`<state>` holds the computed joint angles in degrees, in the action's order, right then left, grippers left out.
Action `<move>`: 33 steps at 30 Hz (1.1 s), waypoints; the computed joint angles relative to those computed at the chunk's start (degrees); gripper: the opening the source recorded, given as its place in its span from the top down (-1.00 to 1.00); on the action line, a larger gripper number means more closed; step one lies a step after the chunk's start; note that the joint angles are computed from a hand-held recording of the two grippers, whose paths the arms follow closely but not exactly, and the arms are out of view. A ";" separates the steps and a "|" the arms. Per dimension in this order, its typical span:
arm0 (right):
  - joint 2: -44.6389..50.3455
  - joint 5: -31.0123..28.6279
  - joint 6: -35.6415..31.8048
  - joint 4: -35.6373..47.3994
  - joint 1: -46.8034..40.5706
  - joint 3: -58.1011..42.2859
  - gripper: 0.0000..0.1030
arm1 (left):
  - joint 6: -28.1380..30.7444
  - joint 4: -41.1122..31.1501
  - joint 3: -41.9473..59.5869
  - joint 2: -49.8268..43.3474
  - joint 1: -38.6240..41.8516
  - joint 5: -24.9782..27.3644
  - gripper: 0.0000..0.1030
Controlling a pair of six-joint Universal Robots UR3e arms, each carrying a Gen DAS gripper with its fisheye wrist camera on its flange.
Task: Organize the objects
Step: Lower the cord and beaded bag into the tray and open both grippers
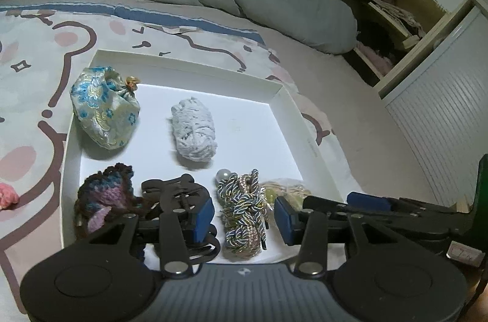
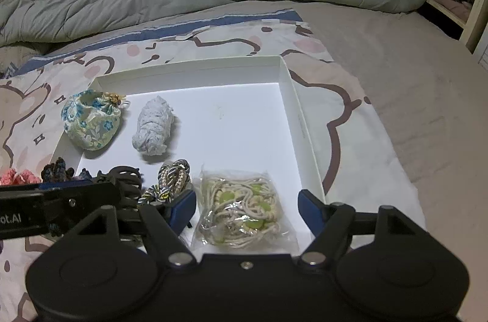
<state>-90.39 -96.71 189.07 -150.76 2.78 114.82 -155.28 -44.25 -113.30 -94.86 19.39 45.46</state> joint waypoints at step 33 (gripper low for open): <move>-5.71 0.04 1.17 7.46 2.58 -2.54 0.12 | 8.03 -8.97 2.76 8.09 2.93 3.11 0.09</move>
